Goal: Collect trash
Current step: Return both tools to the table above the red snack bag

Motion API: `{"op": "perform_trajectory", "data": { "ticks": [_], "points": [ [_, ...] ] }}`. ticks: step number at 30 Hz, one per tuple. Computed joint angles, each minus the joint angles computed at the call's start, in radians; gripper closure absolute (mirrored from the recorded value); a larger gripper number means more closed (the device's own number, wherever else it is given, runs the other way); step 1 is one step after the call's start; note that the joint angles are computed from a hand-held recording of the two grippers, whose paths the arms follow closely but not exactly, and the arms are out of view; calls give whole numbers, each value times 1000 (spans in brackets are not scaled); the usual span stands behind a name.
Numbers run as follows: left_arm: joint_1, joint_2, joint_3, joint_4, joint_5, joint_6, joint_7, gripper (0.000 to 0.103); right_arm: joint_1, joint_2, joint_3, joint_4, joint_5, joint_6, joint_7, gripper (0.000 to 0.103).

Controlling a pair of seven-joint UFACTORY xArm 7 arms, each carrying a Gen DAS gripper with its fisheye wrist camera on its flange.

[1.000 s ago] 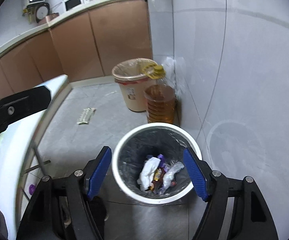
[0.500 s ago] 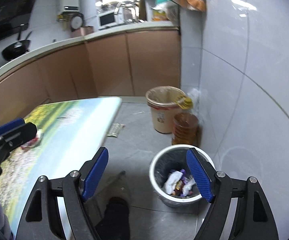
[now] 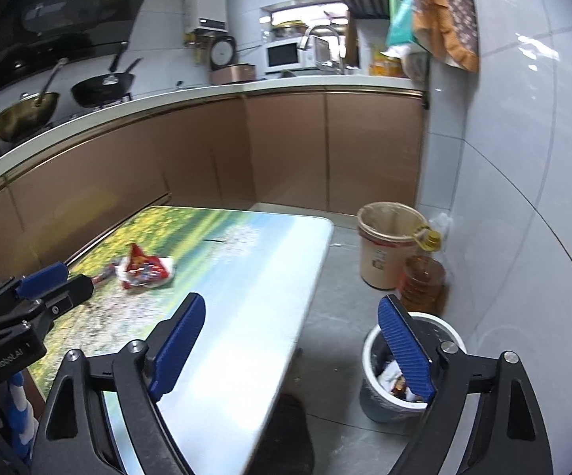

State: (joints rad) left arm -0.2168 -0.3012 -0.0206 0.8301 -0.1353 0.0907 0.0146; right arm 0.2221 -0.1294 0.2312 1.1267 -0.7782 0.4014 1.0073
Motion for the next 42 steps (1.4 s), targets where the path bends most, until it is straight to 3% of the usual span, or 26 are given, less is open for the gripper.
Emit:
{"op": "perform_trajectory", "data": {
  "ticks": [8,24,33,42],
  "points": [
    [28,-55,82,-78,-32,-10,37,43,66,87,-3,77,49,-33,-63,1],
    [74,19,171,-83,-120,-5,108,42,214,302,-96,254,194,-44,-213,0],
    [123,108,166,-39,-178,6,149,43,267,444,-112,397,341,10,-403,0],
    [201,196,117,9,-183,26,143,42,297,574,-125,542,461,62,-565,0]
  ]
}}
